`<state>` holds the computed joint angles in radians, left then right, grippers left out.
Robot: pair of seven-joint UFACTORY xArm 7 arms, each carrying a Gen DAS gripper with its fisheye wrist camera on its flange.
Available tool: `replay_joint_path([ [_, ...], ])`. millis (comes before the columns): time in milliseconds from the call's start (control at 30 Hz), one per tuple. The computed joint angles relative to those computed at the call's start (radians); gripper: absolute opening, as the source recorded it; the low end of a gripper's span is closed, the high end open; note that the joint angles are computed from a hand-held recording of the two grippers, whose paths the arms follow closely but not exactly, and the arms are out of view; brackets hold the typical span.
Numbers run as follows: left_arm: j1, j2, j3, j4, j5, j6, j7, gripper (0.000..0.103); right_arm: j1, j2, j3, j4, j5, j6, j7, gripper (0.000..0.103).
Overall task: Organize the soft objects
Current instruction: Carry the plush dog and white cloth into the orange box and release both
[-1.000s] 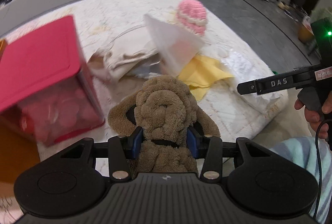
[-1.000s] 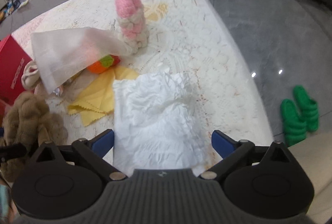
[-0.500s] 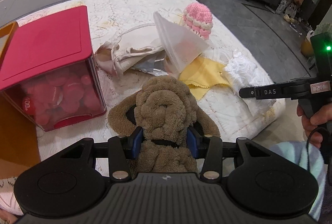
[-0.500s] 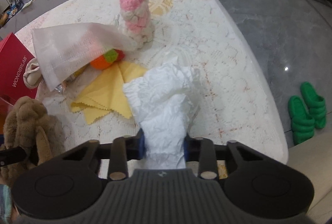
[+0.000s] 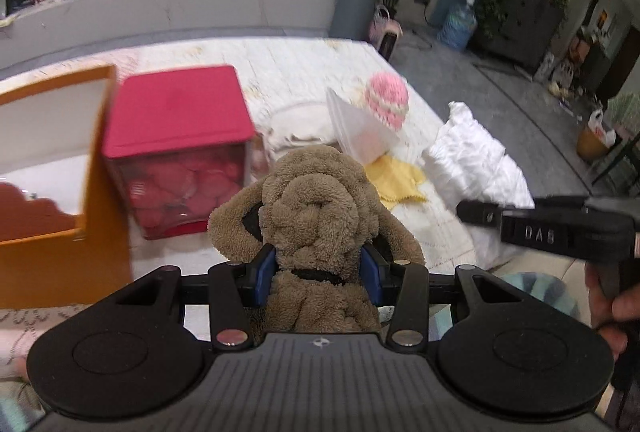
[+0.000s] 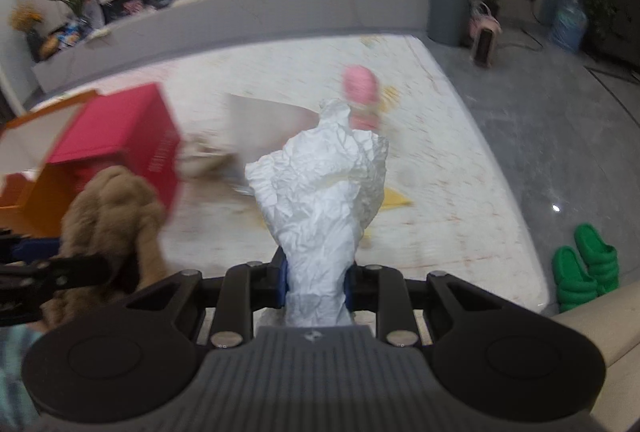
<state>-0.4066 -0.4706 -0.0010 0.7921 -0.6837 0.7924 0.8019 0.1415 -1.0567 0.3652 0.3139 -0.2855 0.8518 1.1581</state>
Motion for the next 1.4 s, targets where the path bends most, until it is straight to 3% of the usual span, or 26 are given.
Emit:
replay_joint_path([
  [333,0.053,-0.077,0.099,0.005,-0.05,-0.017,0.046,0.051,-0.017,0.204,0.135,0.194,-0.068,-0.1,0.088,0.023],
  [767,0.165,0.061,0.174,0.195,-0.094,-0.107,0.046,0.051,-0.089,0.573,0.187,0.479,-0.307,-0.29,0.145,0.023],
  [1067,0.278,0.255,0.134,0.356,-0.075,-0.124,0.005,0.051,-0.077,0.864,0.155,0.713,-0.521,-0.352,0.197,0.023],
  [1267,0.344,0.38,0.083,0.421,-0.015,-0.142,-0.009,0.051,-0.021,1.054,0.074,0.828,-0.526,-0.366,0.132,0.023],
  [1400,0.369,0.441,0.032,0.422,0.105,-0.237,-0.045,0.051,0.017,1.176,0.02,0.924,-0.484,-0.324,0.029,0.023],
])
